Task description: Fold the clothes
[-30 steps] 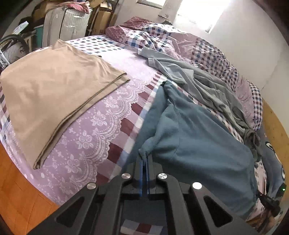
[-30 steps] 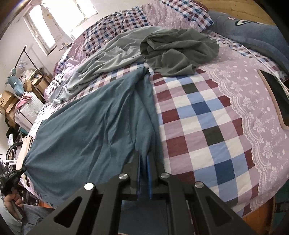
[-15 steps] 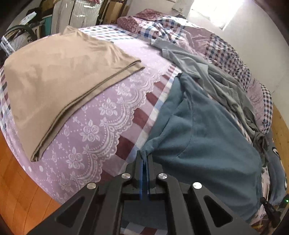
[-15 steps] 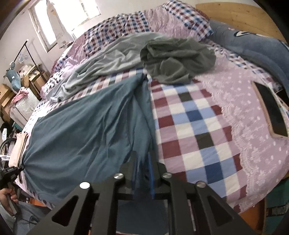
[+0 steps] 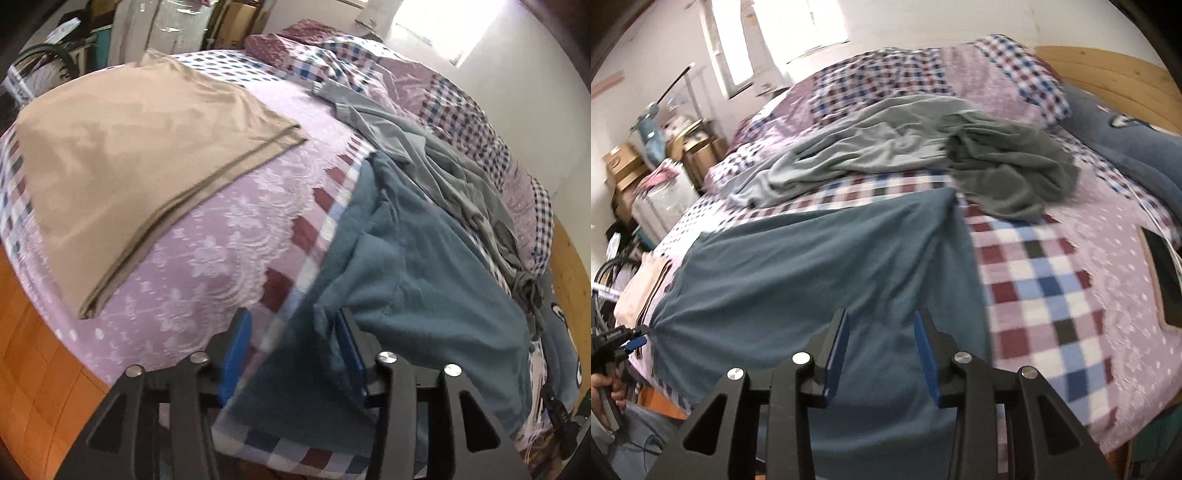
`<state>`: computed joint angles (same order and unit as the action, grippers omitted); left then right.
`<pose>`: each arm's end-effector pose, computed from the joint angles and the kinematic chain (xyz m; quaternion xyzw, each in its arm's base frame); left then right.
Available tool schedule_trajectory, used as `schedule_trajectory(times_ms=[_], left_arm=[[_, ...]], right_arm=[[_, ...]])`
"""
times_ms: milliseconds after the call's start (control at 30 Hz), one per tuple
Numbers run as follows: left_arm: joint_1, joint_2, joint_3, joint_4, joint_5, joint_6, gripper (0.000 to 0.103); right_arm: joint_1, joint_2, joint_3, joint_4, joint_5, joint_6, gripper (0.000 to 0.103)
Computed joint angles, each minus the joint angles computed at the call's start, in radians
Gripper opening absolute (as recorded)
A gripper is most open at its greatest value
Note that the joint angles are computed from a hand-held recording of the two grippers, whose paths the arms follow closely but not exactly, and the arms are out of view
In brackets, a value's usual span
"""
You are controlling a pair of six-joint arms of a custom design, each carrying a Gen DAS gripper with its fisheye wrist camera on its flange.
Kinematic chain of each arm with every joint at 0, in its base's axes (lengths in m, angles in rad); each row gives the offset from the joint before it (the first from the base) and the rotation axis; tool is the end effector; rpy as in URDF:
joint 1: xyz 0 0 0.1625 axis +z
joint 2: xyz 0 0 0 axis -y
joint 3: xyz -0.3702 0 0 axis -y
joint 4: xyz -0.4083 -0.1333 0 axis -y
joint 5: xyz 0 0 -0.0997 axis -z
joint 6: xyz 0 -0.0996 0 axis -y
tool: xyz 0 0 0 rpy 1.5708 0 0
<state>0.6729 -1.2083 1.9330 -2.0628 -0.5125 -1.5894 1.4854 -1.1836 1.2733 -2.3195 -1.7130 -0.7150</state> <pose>-0.2716 -0.4979 0.1675 -0.2354 0.8265 -0.4426 0.2560 0.0603 -0.6933 0.4518 0.2704 -0.9045 0.2711 0.1877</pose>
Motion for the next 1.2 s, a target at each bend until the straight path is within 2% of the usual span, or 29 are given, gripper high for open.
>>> schedule_trajectory(times_ms=[133,233,400,533,600,900,967,1100,1200], left_arm=[[0.001,-0.034,0.033,0.024,-0.039,-0.073,0.053],[0.005,-0.037,0.057,-0.023,-0.086,-0.063,0.054],[0.019,-0.035,0.087,-0.128,-0.139,-0.01,0.054],[0.033,-0.052,0.14,-0.279,-0.178,0.028,0.055],[0.036,-0.057,0.164,-0.351,-0.192,0.046,0.059],[0.041,-0.049,0.258,-0.669,-0.244,0.074,0.062],[0.047,-0.042,0.258,-0.713,-0.249,0.107,0.062],[0.057,-0.018,0.287,-0.956,-0.288,0.23,0.062],[0.058,-0.011,0.299,-1.052,-0.314,0.278,0.062]], right_arm=[[0.023,0.008,0.017,0.005,0.012,-0.016,0.039],[0.04,0.008,0.042,0.005,0.016,-0.048,0.039],[0.067,-0.008,0.108,-0.004,0.025,-0.128,0.039],[0.083,-0.025,0.16,-0.012,0.038,-0.176,0.039],[0.093,-0.032,0.191,-0.029,0.039,-0.209,0.039],[0.149,-0.103,0.42,-0.127,0.089,-0.411,0.04],[0.167,-0.121,0.49,-0.165,0.095,-0.486,0.041],[0.202,-0.143,0.625,-0.25,0.106,-0.641,0.041],[0.222,-0.14,0.701,-0.331,0.117,-0.724,0.041]])
